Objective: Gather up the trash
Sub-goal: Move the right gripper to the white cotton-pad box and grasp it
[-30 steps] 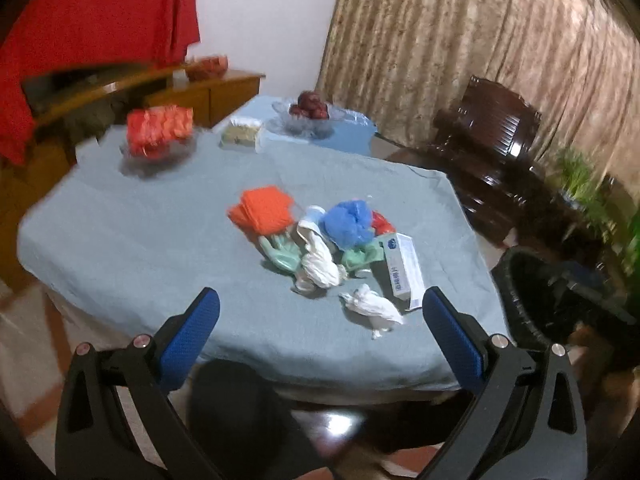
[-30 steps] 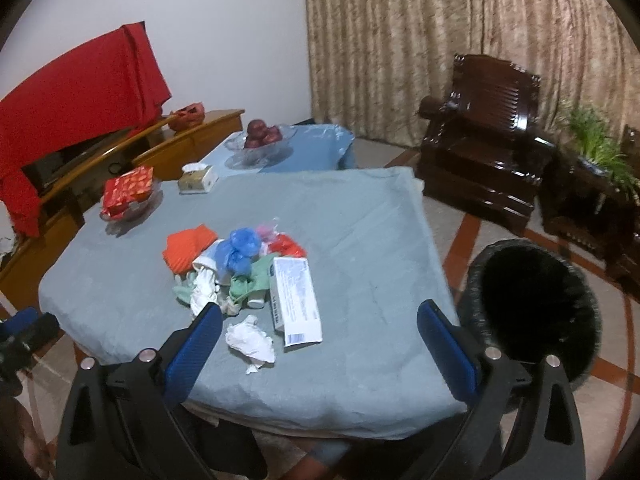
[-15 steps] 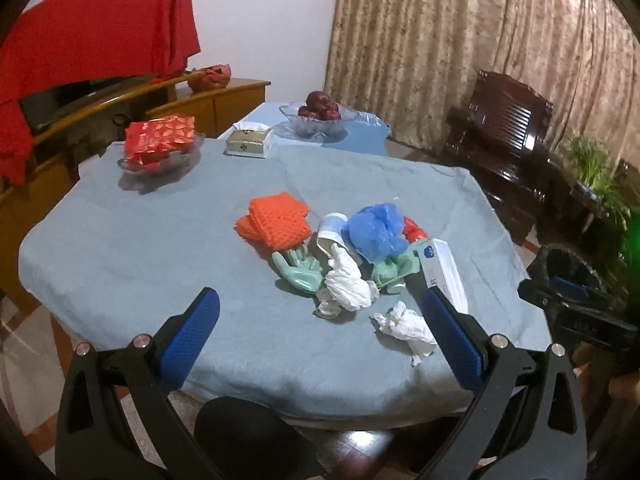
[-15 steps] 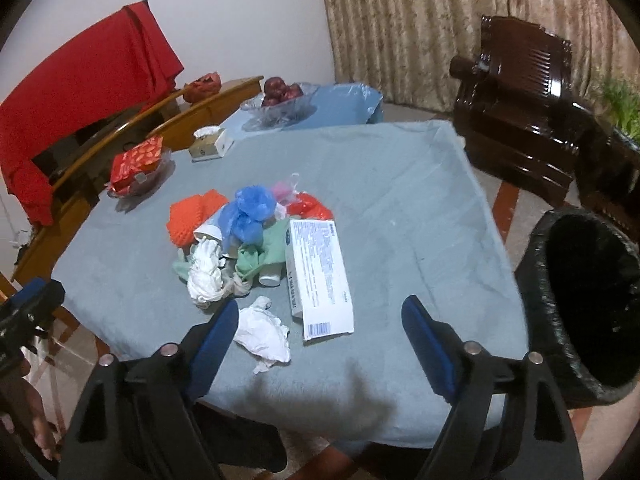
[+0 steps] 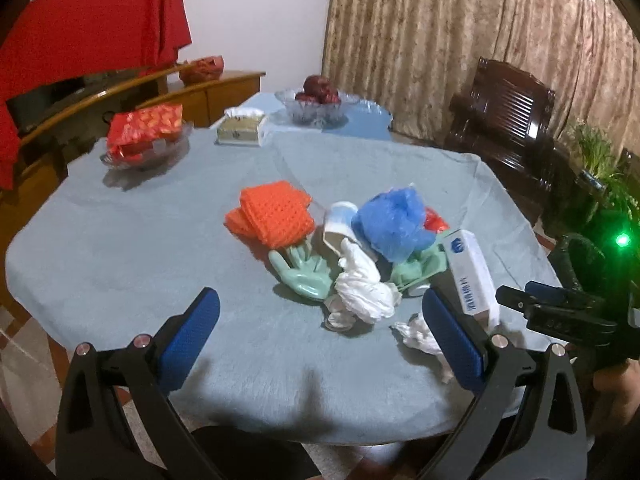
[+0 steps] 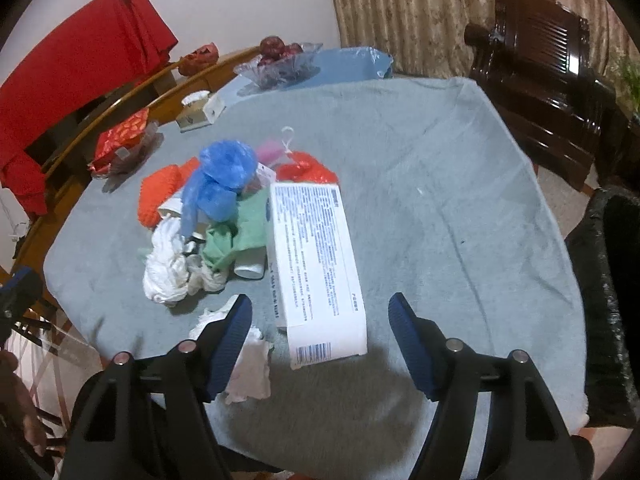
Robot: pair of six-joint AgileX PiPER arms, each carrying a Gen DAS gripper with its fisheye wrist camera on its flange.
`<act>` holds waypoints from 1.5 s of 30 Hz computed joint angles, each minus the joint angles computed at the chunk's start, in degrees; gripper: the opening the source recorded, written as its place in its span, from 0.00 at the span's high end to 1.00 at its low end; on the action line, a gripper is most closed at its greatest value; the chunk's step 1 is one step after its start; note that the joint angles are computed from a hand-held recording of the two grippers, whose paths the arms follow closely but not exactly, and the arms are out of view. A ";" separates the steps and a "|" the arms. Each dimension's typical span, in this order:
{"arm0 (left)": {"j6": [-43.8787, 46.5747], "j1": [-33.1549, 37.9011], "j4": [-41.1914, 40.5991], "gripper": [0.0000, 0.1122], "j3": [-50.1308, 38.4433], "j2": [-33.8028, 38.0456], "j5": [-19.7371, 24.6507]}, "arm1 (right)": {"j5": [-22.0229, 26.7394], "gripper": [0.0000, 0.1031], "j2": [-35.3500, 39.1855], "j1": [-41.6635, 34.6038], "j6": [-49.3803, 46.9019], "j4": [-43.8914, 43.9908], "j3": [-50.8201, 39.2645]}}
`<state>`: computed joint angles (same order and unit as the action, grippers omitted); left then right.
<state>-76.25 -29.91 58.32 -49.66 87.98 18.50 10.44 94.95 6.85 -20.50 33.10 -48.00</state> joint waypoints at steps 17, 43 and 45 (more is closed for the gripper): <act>-9.65 3.44 8.40 0.13 -2.30 9.14 -5.92 | 2.12 0.47 8.43 -1.04 -7.84 5.61 -6.05; -14.74 1.42 11.75 0.13 -5.67 13.89 -5.11 | -3.49 0.50 7.63 -0.30 -5.85 3.09 -1.57; -15.19 1.76 12.20 0.13 -5.31 13.72 -5.46 | -3.52 0.46 7.84 -0.10 -0.87 -2.10 -1.75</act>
<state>-91.45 -28.15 70.53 -54.97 101.70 13.05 6.92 102.79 6.74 -21.37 30.99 -49.75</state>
